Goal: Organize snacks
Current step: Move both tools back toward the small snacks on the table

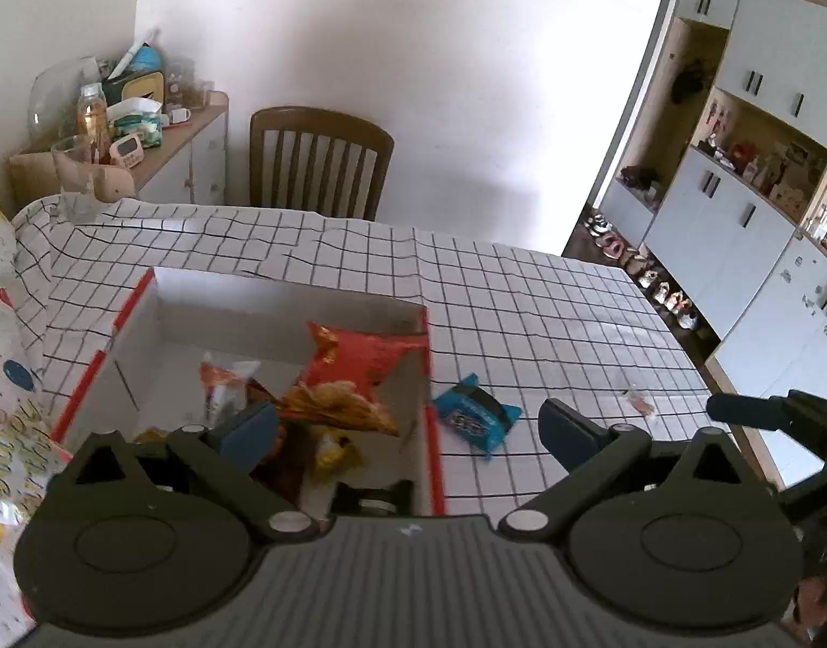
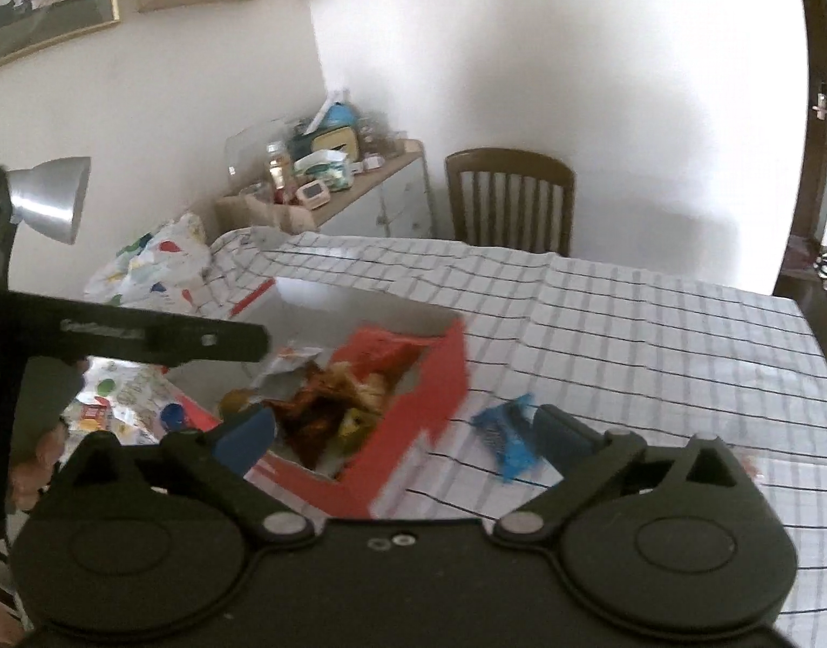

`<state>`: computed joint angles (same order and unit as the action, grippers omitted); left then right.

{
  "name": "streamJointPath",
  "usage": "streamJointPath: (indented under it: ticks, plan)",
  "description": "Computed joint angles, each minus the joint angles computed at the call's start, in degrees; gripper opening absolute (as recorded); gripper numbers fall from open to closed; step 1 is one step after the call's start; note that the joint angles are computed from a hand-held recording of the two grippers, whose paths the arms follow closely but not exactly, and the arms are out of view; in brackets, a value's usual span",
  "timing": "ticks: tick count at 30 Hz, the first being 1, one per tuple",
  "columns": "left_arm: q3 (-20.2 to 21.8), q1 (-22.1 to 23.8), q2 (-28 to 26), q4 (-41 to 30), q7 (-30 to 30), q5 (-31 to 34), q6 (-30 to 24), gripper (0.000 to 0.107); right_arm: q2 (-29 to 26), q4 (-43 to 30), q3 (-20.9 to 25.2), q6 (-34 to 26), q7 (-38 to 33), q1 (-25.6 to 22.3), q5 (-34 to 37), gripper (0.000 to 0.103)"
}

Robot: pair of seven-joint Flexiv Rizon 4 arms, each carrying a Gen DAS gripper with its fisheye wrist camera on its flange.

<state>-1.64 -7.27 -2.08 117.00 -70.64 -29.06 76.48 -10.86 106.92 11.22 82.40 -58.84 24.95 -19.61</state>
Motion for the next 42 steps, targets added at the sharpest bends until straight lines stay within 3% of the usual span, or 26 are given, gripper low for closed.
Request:
streamJointPath:
  ticks: [4, 11, 16, 21, 31, 42]
  plan:
    - [-0.3, -0.9, -0.1, -0.2, -5.8, 4.1, -1.0, 0.103, 1.9, 2.0, 1.1, 0.6, -4.5, -3.2, 4.2, 0.102]
    - [-0.3, -2.6, -0.6, -1.2, -22.9, 18.0, -3.1, 0.103, 3.8, 4.2, 1.6, -0.2, -12.2, -7.6, 10.7, 0.102]
    - [0.2, -4.2, -2.3, -4.9, -39.7, 30.4, -8.1, 0.103, 4.1, 3.9, 2.7, -1.9, -21.7, -10.6, 19.4, 0.101]
    - [0.3, -6.2, -4.7, -8.5, -52.9, 36.9, -14.8, 0.103, 3.0, 3.4, 2.5, -3.6, -29.3, -12.7, 25.5, 0.097]
    - [-0.1, -8.1, -10.5, -11.8, -64.1, 33.3, -24.0, 0.103, -0.6, 1.6, 3.0, -7.7, -39.8, -15.8, 31.7, 0.09]
    - [-0.6, -7.7, -14.6, -10.2, -69.1, 23.9, -23.9, 0.102, -6.4, -4.4, 3.3, -13.8, -46.8, -16.7, 32.9, 0.078]
